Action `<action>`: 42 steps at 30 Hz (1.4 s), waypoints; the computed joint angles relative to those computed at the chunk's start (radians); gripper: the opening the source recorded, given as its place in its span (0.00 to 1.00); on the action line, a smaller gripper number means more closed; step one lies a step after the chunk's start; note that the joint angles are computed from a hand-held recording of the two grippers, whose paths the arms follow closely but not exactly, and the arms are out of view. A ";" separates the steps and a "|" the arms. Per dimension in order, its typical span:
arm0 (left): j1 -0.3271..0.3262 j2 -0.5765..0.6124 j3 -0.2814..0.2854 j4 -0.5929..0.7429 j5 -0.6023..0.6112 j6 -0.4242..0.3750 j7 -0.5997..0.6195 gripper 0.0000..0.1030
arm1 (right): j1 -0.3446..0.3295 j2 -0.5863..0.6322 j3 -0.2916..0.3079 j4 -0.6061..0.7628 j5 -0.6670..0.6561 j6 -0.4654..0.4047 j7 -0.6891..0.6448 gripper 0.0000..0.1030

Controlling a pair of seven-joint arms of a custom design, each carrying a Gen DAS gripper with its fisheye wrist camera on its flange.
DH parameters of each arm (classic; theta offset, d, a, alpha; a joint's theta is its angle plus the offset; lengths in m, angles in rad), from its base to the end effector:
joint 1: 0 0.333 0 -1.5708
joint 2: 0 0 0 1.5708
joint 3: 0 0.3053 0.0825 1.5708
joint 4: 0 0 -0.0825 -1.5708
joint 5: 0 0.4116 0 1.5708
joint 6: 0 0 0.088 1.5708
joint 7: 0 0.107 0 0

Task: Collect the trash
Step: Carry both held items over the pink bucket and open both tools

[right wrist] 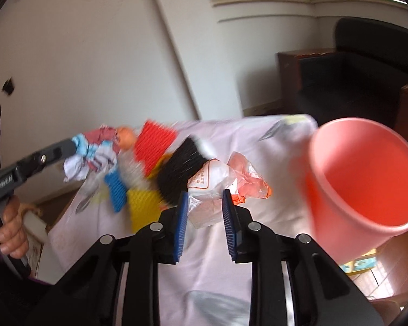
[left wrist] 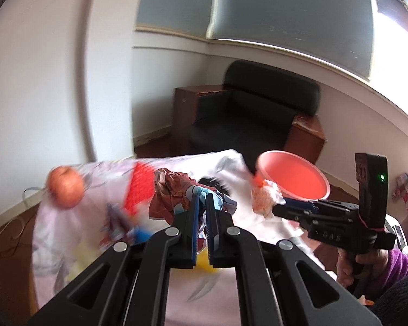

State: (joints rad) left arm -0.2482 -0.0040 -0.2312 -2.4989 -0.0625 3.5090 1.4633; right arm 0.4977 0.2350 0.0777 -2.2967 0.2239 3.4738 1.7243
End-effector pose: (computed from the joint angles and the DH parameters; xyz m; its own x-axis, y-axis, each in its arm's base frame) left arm 0.4757 -0.2389 0.3778 -0.3607 -0.9239 0.1275 -0.5359 0.0935 -0.8391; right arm 0.5103 0.2984 0.3271 0.2787 -0.9233 -0.2643 -0.6492 0.0216 -0.7603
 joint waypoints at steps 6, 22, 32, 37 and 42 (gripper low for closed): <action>0.049 0.124 -0.040 0.160 0.319 -0.002 -0.227 0.04 | 0.110 -0.035 -0.115 -0.041 0.305 0.048 -0.155 0.25; 0.162 0.522 -0.294 0.633 0.434 -0.277 -0.211 0.04 | -0.026 0.015 -0.063 -0.035 0.453 0.102 -0.189 0.25; 0.008 0.603 -0.177 0.771 0.317 -0.402 -0.133 0.04 | -0.050 0.037 -0.072 -0.033 0.361 0.095 -0.077 0.25; -0.053 0.615 -0.123 0.804 0.267 -0.422 -0.099 0.04 | -0.064 0.041 -0.069 -0.037 0.325 0.093 -0.036 0.25; -0.095 0.610 -0.082 0.811 0.207 -0.427 -0.070 0.05 | -0.067 0.051 -0.074 -0.023 0.314 0.081 -0.011 0.25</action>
